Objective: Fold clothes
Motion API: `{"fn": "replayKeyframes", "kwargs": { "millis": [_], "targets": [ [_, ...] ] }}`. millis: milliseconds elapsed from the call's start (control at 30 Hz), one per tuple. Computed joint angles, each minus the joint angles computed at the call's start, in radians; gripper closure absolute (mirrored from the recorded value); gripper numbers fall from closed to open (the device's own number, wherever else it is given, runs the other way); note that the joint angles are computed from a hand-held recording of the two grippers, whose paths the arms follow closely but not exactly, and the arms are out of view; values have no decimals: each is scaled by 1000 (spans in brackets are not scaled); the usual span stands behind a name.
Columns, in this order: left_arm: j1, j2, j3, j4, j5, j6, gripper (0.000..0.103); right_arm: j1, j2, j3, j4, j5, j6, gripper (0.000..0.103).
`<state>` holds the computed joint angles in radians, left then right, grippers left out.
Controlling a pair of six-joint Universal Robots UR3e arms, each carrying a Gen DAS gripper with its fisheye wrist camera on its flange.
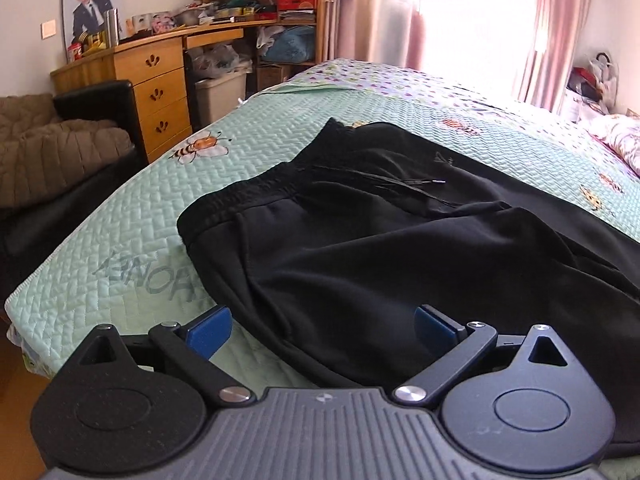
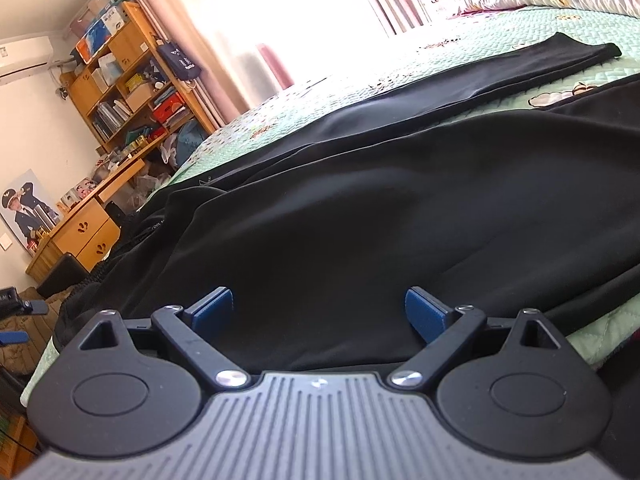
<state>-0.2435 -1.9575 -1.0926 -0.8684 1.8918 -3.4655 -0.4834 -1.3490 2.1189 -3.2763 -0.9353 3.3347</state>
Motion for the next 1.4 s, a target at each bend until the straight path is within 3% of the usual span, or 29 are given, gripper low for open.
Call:
{"fn": "replayKeyframes", "kwargs": {
  "millis": [833, 1000, 1233, 1333, 1400],
  "targets": [
    [-112, -20, 134, -113, 64, -7, 4, -82, 27, 36, -59, 132, 45, 8],
    [-123, 28, 44, -90, 24, -24, 2, -165, -2, 115, -205, 177, 104, 8],
    [-148, 32, -13, -79, -47, -41, 2, -363, -71, 188, -257, 252, 110, 8],
    [-163, 16, -12, -78, -58, -40, 2, -441, -57, 156, -220, 200, 79, 7],
    [-169, 1, 1, -89, -69, -45, 2, -451, -39, 75, -58, 72, 20, 7]
  ]
}}
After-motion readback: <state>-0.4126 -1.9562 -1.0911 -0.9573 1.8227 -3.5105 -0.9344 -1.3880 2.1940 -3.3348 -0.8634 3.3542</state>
